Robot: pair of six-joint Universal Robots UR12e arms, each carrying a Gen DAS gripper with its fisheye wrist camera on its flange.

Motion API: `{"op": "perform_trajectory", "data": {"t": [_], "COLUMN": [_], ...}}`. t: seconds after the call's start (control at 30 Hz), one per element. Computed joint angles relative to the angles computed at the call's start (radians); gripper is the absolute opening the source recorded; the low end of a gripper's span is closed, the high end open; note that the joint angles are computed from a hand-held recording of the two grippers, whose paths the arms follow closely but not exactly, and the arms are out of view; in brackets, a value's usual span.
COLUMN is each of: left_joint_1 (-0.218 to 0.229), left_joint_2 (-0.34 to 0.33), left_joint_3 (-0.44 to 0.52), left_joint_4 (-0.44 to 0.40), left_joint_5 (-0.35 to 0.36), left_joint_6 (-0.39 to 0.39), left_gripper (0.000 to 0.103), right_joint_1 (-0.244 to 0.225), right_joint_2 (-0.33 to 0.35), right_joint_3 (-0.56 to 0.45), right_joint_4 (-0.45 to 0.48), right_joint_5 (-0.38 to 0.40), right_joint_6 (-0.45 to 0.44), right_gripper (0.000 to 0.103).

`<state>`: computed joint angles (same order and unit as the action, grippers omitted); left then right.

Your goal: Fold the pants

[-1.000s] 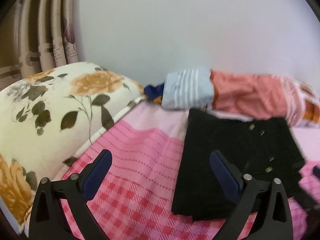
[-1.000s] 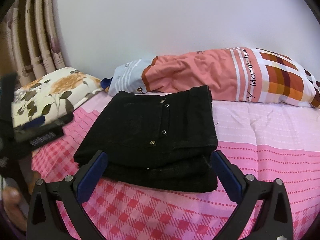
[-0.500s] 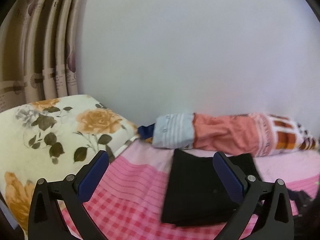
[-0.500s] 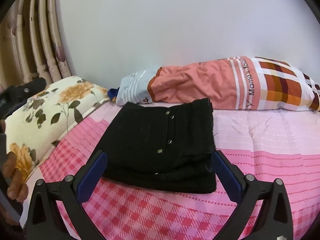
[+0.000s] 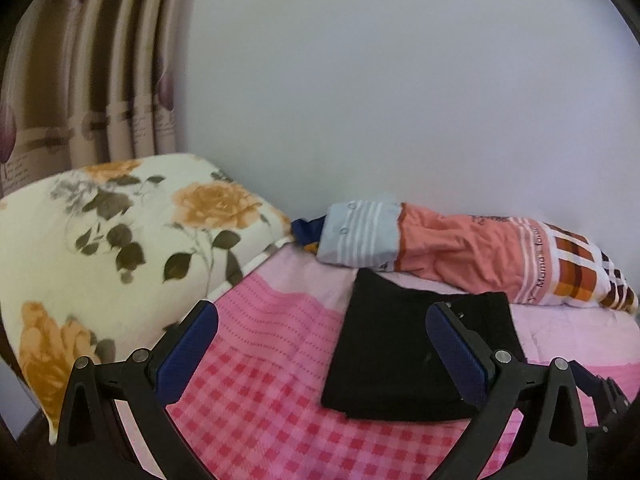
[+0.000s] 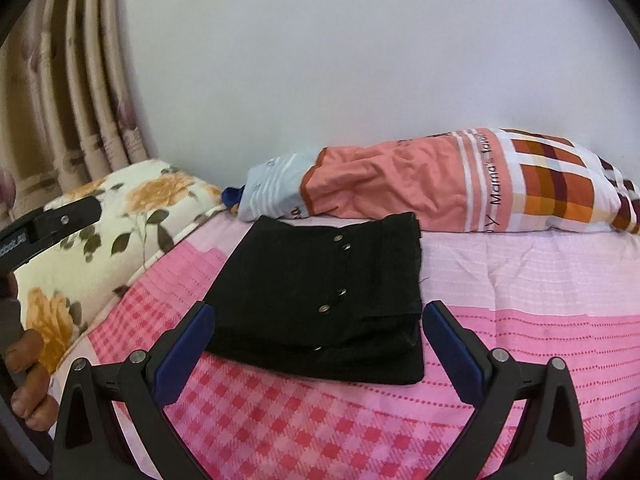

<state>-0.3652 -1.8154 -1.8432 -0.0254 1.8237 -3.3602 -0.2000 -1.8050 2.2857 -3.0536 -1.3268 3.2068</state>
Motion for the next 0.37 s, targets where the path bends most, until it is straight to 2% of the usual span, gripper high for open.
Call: {"op": "perform_trajectory", "data": {"t": [0.13, 0.2, 0.23, 0.3, 0.37], "left_joint_1": [0.017, 0.017, 0.023, 0.037, 0.061], "left_joint_2": [0.000, -0.007, -0.006, -0.006, -0.002], "left_joint_3": [-0.020, -0.025, -0.031, -0.041, -0.050], "left_joint_4": [0.002, 0.005, 0.007, 0.017, 0.009], "left_joint_5": [0.023, 0.091, 0.101, 0.112, 0.086], "left_joint_6": [-0.003, -0.005, -0.003, 0.005, -0.005], "left_gripper": [0.103, 0.103, 0.103, 0.103, 0.103], "right_joint_1": [0.039, 0.061, 0.071, 0.101, 0.137], "right_joint_2": [0.014, 0.031, 0.040, 0.072, 0.111], "right_joint_3": [-0.012, -0.027, -0.035, -0.066, -0.104], "right_joint_4": [0.001, 0.002, 0.005, 0.022, 0.037], "right_joint_5": [-0.001, 0.008, 0.010, 0.040, 0.054], "right_joint_6": [-0.014, -0.017, -0.019, -0.026, -0.041], "right_gripper": [0.103, 0.103, 0.103, 0.103, 0.103]}}
